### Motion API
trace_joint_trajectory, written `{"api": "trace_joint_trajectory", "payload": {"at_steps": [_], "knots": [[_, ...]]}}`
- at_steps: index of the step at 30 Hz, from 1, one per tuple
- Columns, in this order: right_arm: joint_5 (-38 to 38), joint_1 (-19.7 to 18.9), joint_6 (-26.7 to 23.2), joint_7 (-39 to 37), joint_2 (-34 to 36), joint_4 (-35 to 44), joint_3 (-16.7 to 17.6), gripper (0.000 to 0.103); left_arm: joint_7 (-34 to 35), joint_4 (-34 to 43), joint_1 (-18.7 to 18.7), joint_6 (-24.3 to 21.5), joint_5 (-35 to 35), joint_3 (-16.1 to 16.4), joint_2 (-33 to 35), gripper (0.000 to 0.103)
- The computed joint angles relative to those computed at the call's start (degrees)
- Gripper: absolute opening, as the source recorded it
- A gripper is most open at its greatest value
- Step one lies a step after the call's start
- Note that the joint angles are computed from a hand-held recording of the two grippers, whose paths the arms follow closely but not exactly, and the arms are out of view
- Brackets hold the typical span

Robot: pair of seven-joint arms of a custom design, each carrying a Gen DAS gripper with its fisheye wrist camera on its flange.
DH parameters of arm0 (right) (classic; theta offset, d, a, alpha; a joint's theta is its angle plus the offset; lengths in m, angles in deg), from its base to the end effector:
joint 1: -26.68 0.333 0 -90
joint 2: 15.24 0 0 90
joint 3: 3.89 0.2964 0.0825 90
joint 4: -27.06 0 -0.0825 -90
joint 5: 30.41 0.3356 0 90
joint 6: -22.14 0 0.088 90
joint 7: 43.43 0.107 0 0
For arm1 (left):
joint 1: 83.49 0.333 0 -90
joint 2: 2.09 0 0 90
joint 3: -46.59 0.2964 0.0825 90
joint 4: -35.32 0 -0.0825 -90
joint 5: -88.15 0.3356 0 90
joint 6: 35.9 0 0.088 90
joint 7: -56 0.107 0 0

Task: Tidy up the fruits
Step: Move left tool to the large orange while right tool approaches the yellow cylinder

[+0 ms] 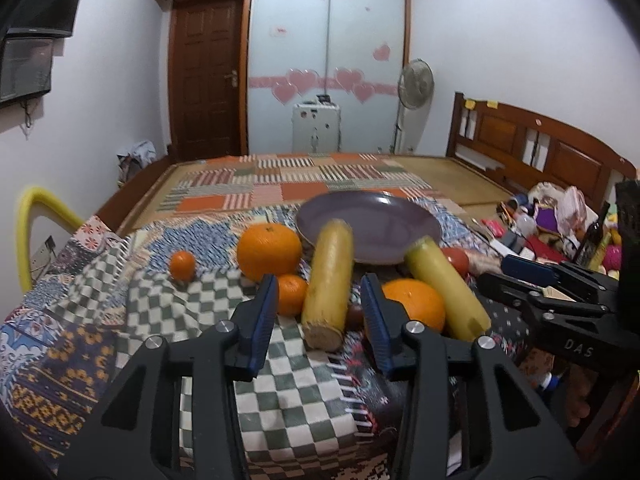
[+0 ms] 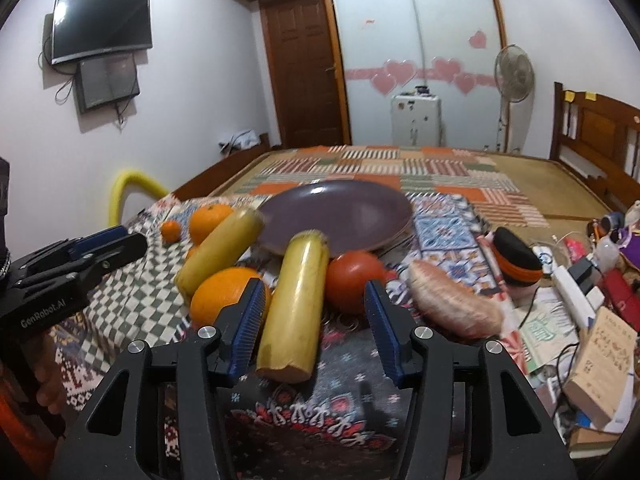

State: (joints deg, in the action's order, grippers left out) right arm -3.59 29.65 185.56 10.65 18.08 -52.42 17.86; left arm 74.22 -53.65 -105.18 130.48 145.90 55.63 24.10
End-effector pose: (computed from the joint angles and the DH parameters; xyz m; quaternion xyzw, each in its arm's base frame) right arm 0.6767 0.2033 0.4913 -0.7572 0.4441 -0.1742 0.4461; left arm 0.6367 -0.2160 0.4701 -0.6421 0.5845 -0.3534 0.3481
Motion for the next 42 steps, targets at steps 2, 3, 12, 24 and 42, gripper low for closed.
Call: {"api": "trace_joint_trajectory", "payload": {"at_steps": [2,3,12,24,42], "knots": [[-0.8,0.6,-1.6,0.6,0.2,0.3,-0.7,0.045,4.5,0.1,1.6,-0.2,-3.3,-2.1,0.4,0.043],[-0.9,0.7,-2.8,0.7,0.4,0.7,-0.8,0.042,6.3,0.0,2.2,0.2,-5.2,-2.9,0.7,0.043],[0.0,1.3,-8.0,-0.8,0.5,1.6,-2.1,0.035,18.8,-0.4,2.5,2.3,-19.4,-5.4,2.3,0.044],[2.0,0.7,-6.6,-5.5,-1.7,-1.9,-2.4,0.033,31.1,2.3,-0.1,1.0,-32.5,-5.0,4.8,0.055],[8.1,-0.5,-11.4,-10.5,-2.6,-2.1,-3.9,0.033,33.8,14.7,-1.8,-5.2,-40.2,-3.6,13.2,0.063]]}}
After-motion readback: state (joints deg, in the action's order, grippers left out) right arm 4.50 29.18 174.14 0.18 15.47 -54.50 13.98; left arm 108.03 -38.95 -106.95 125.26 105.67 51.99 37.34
